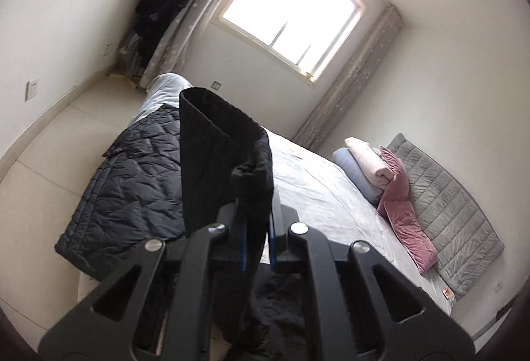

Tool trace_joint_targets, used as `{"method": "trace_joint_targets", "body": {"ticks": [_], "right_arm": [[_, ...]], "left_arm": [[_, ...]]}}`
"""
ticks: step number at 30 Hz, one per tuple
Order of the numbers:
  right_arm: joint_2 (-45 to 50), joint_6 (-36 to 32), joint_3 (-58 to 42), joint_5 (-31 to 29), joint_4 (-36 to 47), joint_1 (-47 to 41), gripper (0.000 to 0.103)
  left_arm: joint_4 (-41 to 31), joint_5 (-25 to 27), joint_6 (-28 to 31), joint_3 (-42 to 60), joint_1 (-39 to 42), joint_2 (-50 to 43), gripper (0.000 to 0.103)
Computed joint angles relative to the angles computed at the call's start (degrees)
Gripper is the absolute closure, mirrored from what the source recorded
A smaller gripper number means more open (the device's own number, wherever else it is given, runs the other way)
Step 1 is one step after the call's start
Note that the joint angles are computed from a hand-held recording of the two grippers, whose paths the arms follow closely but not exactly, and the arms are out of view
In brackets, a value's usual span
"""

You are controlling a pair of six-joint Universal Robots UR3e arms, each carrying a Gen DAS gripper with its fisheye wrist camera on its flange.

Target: Fold large clothes

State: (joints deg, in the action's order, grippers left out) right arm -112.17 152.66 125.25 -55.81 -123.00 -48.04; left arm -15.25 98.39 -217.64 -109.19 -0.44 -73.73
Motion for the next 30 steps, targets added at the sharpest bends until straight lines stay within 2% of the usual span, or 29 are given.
{"method": "trace_joint_targets", "body": {"ticks": [2,5,11,14,16,17,18,19,22,23,29,30], "right_arm": [[-0.07,-0.14,0.19,-0.16,-0.23,0.19,0.022],[0.15,-0.25,0.13,-0.18,-0.19,0.38,0.022],[0.61,-0.17,0.15,-0.05,-0.49,0.41,0.022],[0.8,0.01,0.26,-0.05,-0.79,0.32,0.022],[1.15,0.34,0.31,-0.33,-1.15,0.48,0.022],[1.31,0.21,0.26,-0.32,-0.95,0.47,0.022],[1.47,-0.12,0.08,-0.28,-0.48,0.42,0.022],[1.63,-0.35,-0.21,-0.34,0.08,0.48,0.022],[1.51,-0.83,-0.4,0.27,0.88,0.17,0.022],[1.52,-0.92,-0.46,0.46,1.06,0.16,0.022],[2.29,-2.06,-2.68,2.65,5.92,0.97,0.022],[2.67,-3.13,-3.58,4.28,8.4,0.78,0.022]], "left_arm": [[-0.02,3.23,1.2,9.22,-7.23,-8.11,0.093],[-0.94,5.36,2.13,22.44,-15.23,-19.5,0.093],[-5.3,3.99,1.41,45.97,-25.45,-39.48,0.093],[-11.41,-1.82,2.2,57.63,-28.14,-48.42,0.093],[-22.18,-13.35,6.69,68.53,-27.77,-54.72,0.085],[-26.29,-17.39,8.8,71.48,-27.52,-56.7,0.077],[-28.51,-17.72,9.83,72.04,-27.83,-57.36,0.077],[-28.42,-16.67,10.53,70.19,-28.15,-56.67,0.075],[-20.68,-13.34,10.99,54.51,-26.99,-48.91,0.056],[-18.81,-13.08,10.85,48.89,-25.79,-45.7,0.053],[-11.45,-11.72,10.16,20.77,-17.34,-29.89,0.054],[-10.1,-12.0,9.96,16.45,-15.41,-27.5,0.059]]}}
